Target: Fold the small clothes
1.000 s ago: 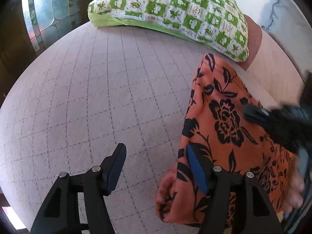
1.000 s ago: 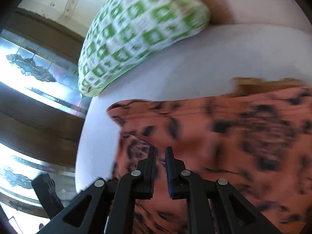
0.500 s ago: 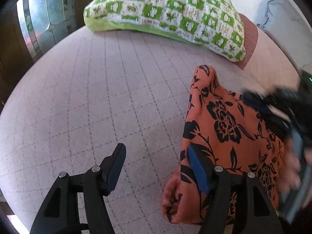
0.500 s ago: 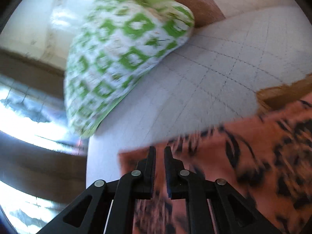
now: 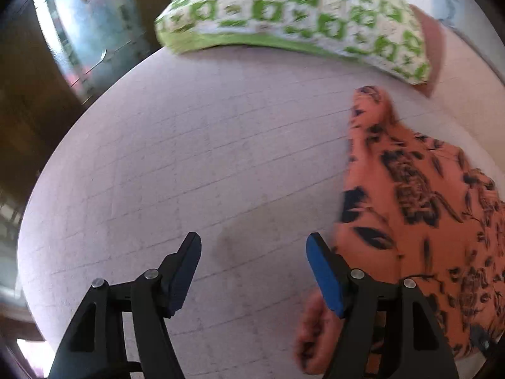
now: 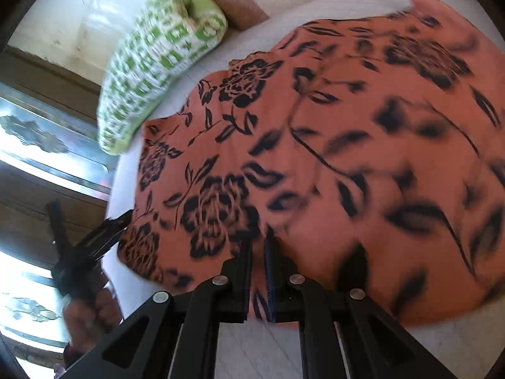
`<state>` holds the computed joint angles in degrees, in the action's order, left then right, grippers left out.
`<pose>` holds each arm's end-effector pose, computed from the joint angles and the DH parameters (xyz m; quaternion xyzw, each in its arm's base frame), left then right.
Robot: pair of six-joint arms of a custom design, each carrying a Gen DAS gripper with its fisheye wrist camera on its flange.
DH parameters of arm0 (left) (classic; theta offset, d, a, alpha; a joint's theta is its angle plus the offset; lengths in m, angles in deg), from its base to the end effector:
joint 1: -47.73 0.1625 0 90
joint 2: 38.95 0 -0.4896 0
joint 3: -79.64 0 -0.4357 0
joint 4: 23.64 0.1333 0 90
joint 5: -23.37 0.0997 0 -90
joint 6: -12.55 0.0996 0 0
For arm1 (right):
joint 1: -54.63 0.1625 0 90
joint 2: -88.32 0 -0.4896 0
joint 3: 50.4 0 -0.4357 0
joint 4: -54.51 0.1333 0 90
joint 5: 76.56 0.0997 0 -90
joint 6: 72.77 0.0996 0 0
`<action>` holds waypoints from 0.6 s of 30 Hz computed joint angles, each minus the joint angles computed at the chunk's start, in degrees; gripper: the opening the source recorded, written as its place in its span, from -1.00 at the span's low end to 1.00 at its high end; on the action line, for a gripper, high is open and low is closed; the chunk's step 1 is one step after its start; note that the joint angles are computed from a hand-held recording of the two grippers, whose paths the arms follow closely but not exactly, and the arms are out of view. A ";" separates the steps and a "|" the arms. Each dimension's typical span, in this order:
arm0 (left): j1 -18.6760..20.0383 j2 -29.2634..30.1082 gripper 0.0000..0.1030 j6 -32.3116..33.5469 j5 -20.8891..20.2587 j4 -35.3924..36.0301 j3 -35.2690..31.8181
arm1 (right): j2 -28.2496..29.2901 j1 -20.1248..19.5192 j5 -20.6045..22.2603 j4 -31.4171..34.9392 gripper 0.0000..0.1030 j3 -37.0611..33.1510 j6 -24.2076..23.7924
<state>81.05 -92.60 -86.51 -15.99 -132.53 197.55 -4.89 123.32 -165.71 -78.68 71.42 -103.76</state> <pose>-0.3060 -0.4529 0.0490 -0.1477 0.8372 -0.3125 0.4237 -0.0477 -0.4930 0.3714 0.0846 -0.9883 0.1171 0.0493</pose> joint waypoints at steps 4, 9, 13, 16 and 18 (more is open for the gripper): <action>-2.80 -2.39 0.35 -3.44 1.76 -1.73 2.43 | -3.47 -2.93 4.94 1.02 -0.80 0.00 -0.65; -6.64 0.24 0.37 -1.42 5.46 1.94 0.23 | -6.13 -8.79 9.30 -11.57 -0.79 1.01 3.91; -5.81 4.45 0.39 9.27 1.95 -6.22 -1.38 | -4.87 -10.50 7.36 -13.21 -0.75 -0.68 9.12; -3.54 6.35 0.48 11.78 -1.85 -9.28 -2.21 | -3.32 -10.53 5.80 -10.52 -0.76 -1.89 10.26; -3.31 6.34 0.62 8.48 -1.60 -7.51 -2.46 | -3.35 -10.15 5.30 -10.86 -0.76 -1.90 9.92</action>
